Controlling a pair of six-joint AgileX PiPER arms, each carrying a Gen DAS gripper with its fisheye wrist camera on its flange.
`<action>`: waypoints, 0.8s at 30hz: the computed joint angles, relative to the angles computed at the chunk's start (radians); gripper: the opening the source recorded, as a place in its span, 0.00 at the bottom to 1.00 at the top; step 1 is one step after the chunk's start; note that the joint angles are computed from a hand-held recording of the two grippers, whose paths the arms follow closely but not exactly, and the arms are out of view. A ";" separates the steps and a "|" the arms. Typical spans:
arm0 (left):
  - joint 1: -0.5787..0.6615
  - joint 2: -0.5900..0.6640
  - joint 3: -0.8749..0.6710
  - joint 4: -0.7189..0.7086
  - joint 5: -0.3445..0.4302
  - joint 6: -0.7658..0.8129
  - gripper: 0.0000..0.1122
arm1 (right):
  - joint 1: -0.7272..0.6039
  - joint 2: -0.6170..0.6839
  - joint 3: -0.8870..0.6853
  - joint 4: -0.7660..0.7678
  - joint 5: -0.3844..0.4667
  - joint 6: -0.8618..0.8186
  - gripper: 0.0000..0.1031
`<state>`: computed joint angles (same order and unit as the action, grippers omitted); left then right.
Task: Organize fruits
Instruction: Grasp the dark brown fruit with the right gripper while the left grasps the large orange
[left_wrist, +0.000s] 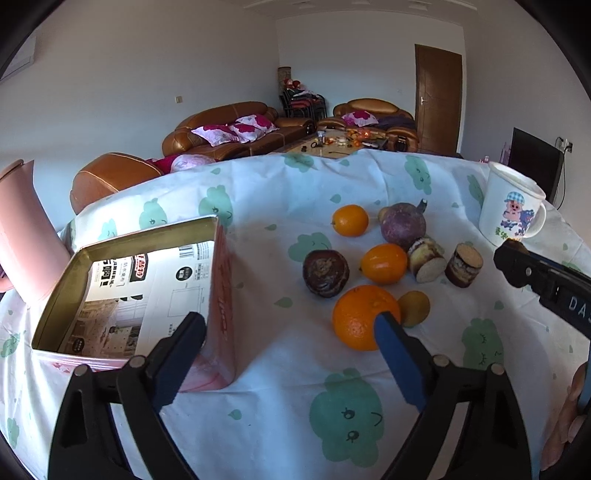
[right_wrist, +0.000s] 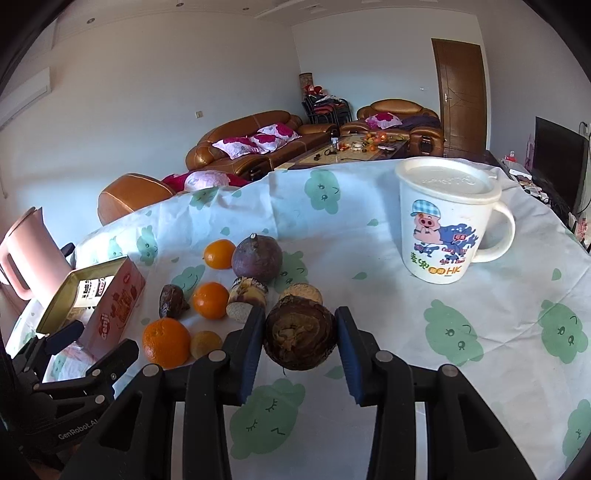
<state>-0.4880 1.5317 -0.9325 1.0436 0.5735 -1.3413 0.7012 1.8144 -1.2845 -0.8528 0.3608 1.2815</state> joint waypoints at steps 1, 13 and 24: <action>-0.003 0.005 -0.006 0.000 -0.007 0.009 0.78 | -0.004 -0.001 0.000 0.009 -0.003 -0.006 0.40; -0.073 0.077 -0.137 -0.067 0.000 0.154 0.70 | -0.031 -0.009 0.018 0.095 -0.049 -0.061 0.40; 0.091 0.192 -0.228 -0.555 -0.052 0.486 0.67 | -0.051 -0.015 0.028 0.168 -0.077 -0.117 0.40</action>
